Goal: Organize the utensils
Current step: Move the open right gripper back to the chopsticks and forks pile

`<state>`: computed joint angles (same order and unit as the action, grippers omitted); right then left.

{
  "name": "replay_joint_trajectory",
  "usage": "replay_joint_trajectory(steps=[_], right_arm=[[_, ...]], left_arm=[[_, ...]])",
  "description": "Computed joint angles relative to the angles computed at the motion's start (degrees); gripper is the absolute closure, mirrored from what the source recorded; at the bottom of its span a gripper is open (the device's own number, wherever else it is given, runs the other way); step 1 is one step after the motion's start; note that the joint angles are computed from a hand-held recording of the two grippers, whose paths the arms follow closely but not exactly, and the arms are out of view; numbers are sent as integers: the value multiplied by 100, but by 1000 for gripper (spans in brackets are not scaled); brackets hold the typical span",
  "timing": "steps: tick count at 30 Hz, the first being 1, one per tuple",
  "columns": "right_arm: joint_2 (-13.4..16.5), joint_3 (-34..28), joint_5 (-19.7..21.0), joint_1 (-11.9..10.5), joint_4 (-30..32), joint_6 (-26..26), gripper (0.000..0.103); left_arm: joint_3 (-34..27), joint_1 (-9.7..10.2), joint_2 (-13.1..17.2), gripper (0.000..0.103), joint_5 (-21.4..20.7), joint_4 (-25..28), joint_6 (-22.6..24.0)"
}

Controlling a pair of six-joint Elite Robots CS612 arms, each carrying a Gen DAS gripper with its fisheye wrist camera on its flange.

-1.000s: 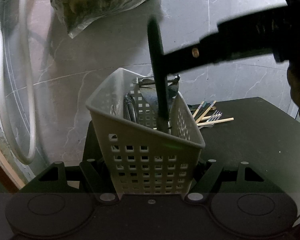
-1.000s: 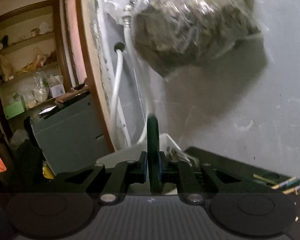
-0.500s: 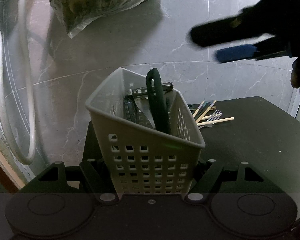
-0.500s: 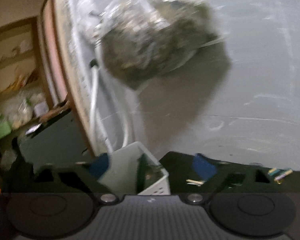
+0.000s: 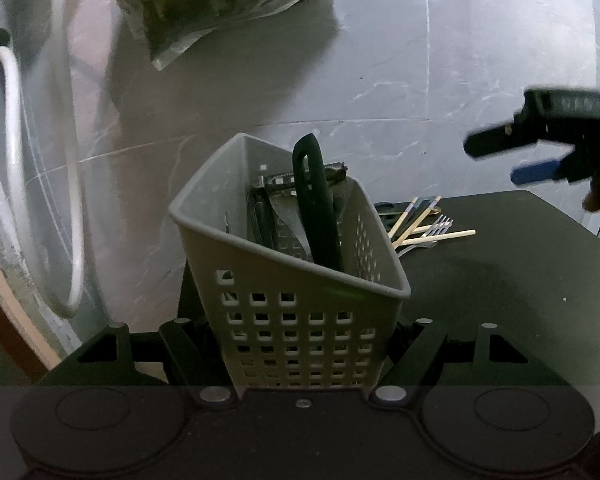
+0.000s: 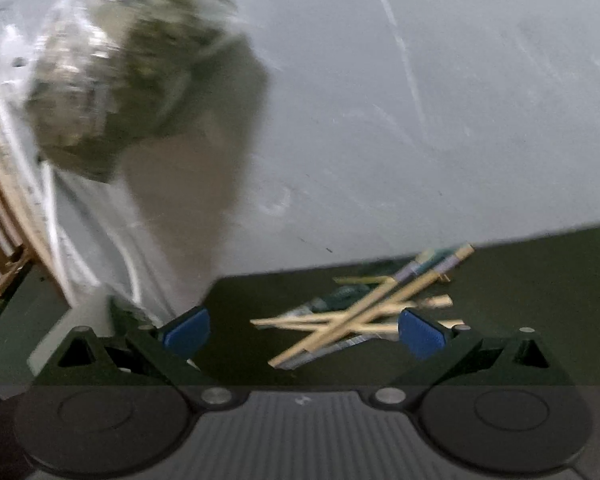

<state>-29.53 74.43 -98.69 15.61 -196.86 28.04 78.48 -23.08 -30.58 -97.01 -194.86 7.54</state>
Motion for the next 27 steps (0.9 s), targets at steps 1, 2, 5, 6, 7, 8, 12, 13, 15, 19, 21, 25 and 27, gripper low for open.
replay_joint_trajectory(steps=[1, 2, 5, 6, 7, 8, 12, 13, 15, 19, 21, 25, 27], right_arm=[[1, 17, -2, -18, 50, 103, 0], [18, 20, -16, -35, 83, 180, 0], [75, -38, -82, -96, 247, 246, 0], [77, -21, -106, -120, 274, 241, 0], [95, -58, -143, -147, 350, 235, 0], [105, -80, -166, -168, 408, 228, 0], [118, -174, -322, -240, 734, 240, 0], [132, -206, -364, -254, 802, 233, 0], [168, -265, -399, -277, 872, 241, 0], [249, -403, -292, -349, 1052, 220, 0], [277, -489, -330, -367, 1249, 210, 0], [354, -639, -411, -377, 1326, 49, 9], [399, -739, -441, -393, 1501, -21, 18]], left_arm=[[7, -1, -6, 27, 28, 3, -16], [13, -1, -11, 27, 51, 4, -29], [29, -10, -24, 27, 108, 12, -56], [32, -13, -28, 27, 123, 18, -65], [38, -15, -34, 27, 137, 25, -73], [44, -18, -40, 27, 156, 34, -87], [68, -43, -63, 27, 249, 62, -142], [74, -49, -67, 27, 272, 63, -158], [81, -63, -75, 27, 319, 78, -187], [114, -84, -97, 27, 407, 93, -229], [114, -90, -101, 27, 442, 108, -256], [101, -104, -103, 27, 503, 136, -295], [96, -111, -100, 27, 526, 136, -311]])
